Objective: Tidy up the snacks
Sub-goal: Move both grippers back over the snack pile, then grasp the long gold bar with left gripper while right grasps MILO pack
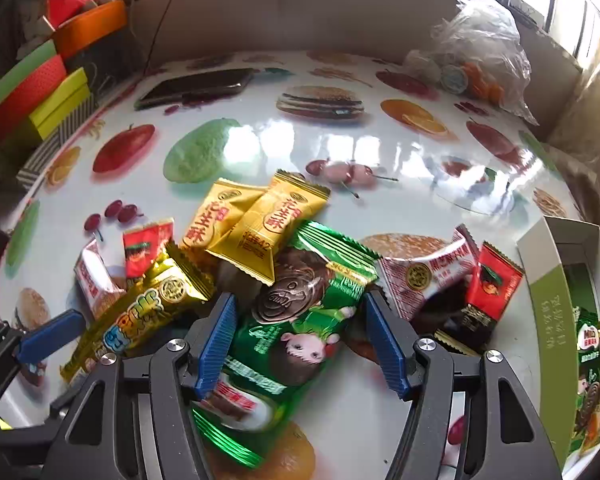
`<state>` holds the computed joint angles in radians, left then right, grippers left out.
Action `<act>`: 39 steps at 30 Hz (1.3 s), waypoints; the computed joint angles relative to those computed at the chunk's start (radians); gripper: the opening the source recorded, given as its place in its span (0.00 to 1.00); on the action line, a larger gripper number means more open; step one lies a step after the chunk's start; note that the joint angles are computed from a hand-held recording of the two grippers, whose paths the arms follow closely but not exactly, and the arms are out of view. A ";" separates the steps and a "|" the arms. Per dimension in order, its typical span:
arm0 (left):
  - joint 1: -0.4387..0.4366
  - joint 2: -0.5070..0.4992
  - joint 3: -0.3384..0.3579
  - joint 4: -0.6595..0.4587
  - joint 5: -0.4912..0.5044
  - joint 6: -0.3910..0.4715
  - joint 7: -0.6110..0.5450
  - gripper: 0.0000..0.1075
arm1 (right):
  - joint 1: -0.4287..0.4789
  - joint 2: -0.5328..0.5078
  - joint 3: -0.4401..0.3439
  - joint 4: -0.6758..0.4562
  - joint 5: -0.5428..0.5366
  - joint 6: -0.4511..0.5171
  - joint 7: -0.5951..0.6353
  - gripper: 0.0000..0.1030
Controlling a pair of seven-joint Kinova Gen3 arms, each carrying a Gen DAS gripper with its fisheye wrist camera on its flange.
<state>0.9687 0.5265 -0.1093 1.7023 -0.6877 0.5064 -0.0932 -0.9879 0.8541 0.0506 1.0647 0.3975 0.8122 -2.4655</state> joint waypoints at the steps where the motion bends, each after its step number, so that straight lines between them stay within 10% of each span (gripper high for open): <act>1: -0.005 0.002 0.007 -0.005 0.004 0.008 -0.010 0.50 | 0.002 -0.006 -0.001 0.012 -0.002 -0.007 -0.004 0.63; 17: -0.014 0.056 0.056 -0.114 0.037 0.098 -0.141 0.50 | -0.008 -0.108 0.006 0.213 0.040 -0.127 -0.055 0.42; 39: -0.008 0.128 0.059 -0.260 0.104 0.189 -0.301 0.38 | -0.003 -0.238 0.008 0.461 0.083 -0.270 -0.177 0.41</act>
